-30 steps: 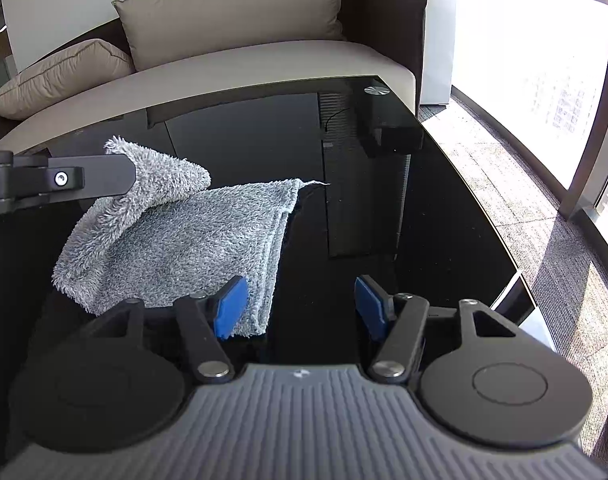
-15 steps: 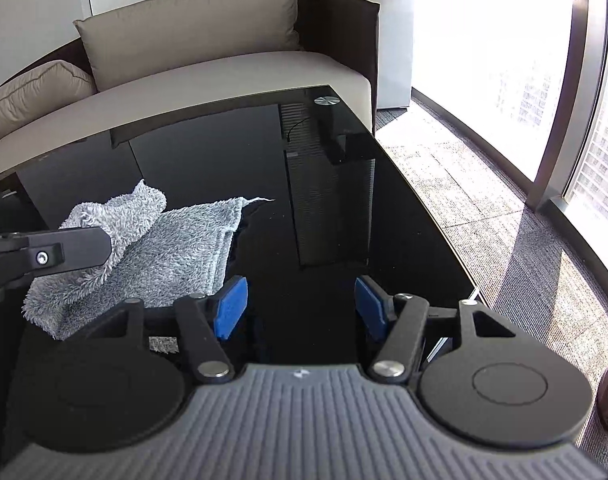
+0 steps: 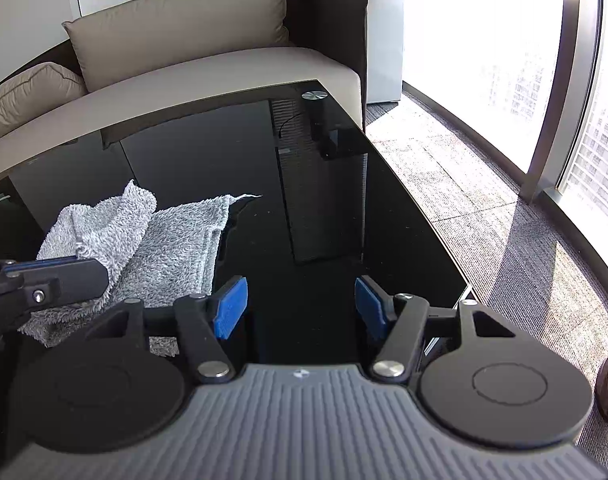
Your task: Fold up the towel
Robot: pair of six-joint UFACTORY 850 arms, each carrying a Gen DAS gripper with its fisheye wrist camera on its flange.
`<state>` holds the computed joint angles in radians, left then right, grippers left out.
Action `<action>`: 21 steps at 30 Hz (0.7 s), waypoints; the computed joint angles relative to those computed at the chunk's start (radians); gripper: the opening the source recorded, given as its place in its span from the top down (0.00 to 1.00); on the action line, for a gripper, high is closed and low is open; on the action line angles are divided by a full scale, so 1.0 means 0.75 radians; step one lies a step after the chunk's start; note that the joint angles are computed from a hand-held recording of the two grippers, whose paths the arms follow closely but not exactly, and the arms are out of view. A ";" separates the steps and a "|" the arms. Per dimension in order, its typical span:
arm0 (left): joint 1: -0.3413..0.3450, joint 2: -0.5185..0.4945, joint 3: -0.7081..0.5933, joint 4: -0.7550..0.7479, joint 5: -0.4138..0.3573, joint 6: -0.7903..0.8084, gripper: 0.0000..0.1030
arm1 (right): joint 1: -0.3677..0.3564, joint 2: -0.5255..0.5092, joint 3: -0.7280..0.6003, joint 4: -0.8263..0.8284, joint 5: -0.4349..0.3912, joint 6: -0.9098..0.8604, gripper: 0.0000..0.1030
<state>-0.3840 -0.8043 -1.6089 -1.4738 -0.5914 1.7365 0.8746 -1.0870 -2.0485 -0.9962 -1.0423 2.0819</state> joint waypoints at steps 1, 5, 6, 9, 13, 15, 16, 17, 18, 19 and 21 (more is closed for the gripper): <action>0.001 0.002 0.005 -0.003 -0.003 0.007 0.93 | 0.000 -0.001 -0.001 0.002 -0.002 0.001 0.39; 0.012 0.002 0.013 0.037 -0.037 -0.013 0.83 | 0.000 0.002 0.007 -0.002 -0.019 0.021 0.39; 0.014 0.007 0.021 0.027 -0.038 0.001 0.83 | 0.000 0.003 0.009 -0.005 -0.023 0.029 0.39; 0.027 0.031 0.054 -0.031 -0.034 0.059 0.76 | 0.000 0.003 0.014 -0.023 -0.035 0.053 0.39; 0.048 0.075 0.104 -0.088 0.024 0.148 0.66 | 0.002 -0.003 0.010 -0.069 -0.043 0.077 0.39; 0.054 0.085 0.118 -0.112 0.070 0.194 0.65 | 0.004 -0.002 0.015 -0.118 -0.031 0.103 0.39; 0.056 0.089 0.125 -0.127 0.096 0.218 0.65 | 0.005 -0.004 0.012 -0.153 -0.025 0.111 0.39; 0.057 0.091 0.130 -0.141 0.114 0.234 0.64 | 0.006 -0.010 0.002 -0.183 -0.017 0.105 0.39; 0.058 0.092 0.131 -0.147 0.128 0.236 0.64 | 0.007 -0.017 -0.009 -0.211 -0.007 0.095 0.39; 0.065 0.090 0.130 -0.136 0.136 0.224 0.63 | 0.007 -0.025 -0.023 -0.238 0.006 0.080 0.39; 0.070 0.093 0.138 -0.140 0.147 0.235 0.60 | 0.005 -0.049 -0.063 -0.308 0.039 0.038 0.39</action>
